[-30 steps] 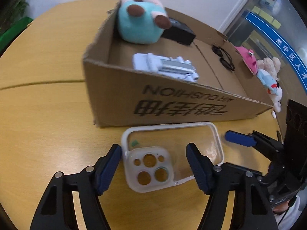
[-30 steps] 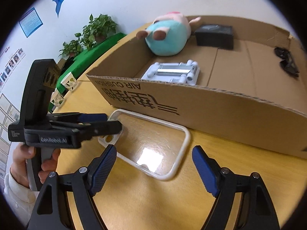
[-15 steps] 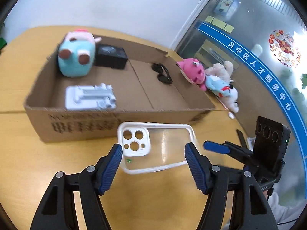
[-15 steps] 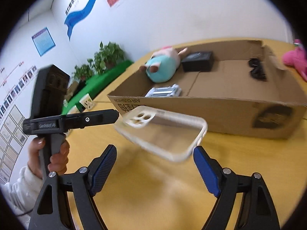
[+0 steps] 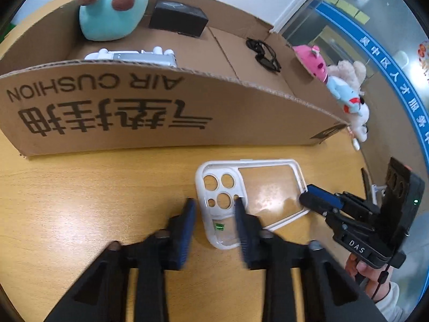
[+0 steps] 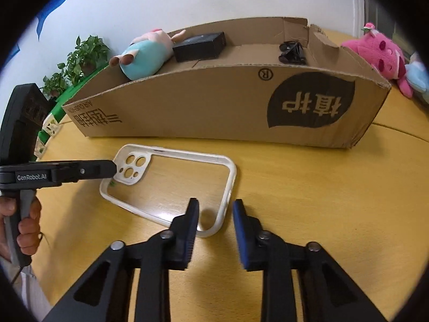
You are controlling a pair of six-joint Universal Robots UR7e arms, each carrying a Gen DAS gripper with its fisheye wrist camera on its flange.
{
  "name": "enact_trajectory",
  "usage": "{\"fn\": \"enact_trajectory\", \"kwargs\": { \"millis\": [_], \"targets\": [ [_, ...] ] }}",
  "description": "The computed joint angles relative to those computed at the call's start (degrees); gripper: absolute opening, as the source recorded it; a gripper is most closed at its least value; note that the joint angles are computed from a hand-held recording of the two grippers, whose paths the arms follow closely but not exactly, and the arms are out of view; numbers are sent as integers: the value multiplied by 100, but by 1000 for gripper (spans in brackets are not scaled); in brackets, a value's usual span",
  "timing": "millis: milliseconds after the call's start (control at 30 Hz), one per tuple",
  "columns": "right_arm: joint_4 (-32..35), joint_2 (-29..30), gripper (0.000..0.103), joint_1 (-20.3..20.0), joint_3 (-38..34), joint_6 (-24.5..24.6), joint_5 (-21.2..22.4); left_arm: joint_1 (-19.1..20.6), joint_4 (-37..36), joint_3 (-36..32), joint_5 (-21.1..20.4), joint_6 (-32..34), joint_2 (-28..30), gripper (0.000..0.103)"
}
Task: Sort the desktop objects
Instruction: 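Close the right gripper on the phone case rim and lift it, then carry the phone case into the box and open the right gripper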
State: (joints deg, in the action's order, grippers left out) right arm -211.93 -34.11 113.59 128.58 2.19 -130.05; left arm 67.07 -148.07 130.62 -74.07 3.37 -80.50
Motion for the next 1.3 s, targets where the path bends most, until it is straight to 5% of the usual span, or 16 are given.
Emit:
{"fn": "enact_trajectory", "kwargs": {
  "millis": [67, 167, 300, 433, 600, 733, 933, 1300],
  "targets": [
    [42, 63, 10, 59, -64, -37, -226, -71, -111, 78, 215, -31, -22, 8],
    [-28, 57, 8, 46, -20, 21, -233, -155, -139, 166, 281, -87, -135, 6],
    [-678, -2, 8, 527, 50, -115, -547, -623, -211, 348, 373, -207, -689, 5],
    [-1160, -390, 8, 1099, -266, -918, -915, -1250, -438, 70, 426, -34, -1098, 5],
    [-1124, -736, 8, 1049, -942, -1860, -620, -1527, -744, -849, 591, 432, -690, 5],
    [-525, -888, 8, 741, -1570, -2150, -130, -1431, -659, -1667, 735, 632, -86, 5],
    [1146, -1011, 8, 8, -2266, -1609, 622, -956, 64, -2834, 1070, 536, 1024, 5],
    [3714, -533, 8, -920, -3244, -503, 776, -120, 1694, -4097, 1437, -319, 2561, 5]
  ]
}}
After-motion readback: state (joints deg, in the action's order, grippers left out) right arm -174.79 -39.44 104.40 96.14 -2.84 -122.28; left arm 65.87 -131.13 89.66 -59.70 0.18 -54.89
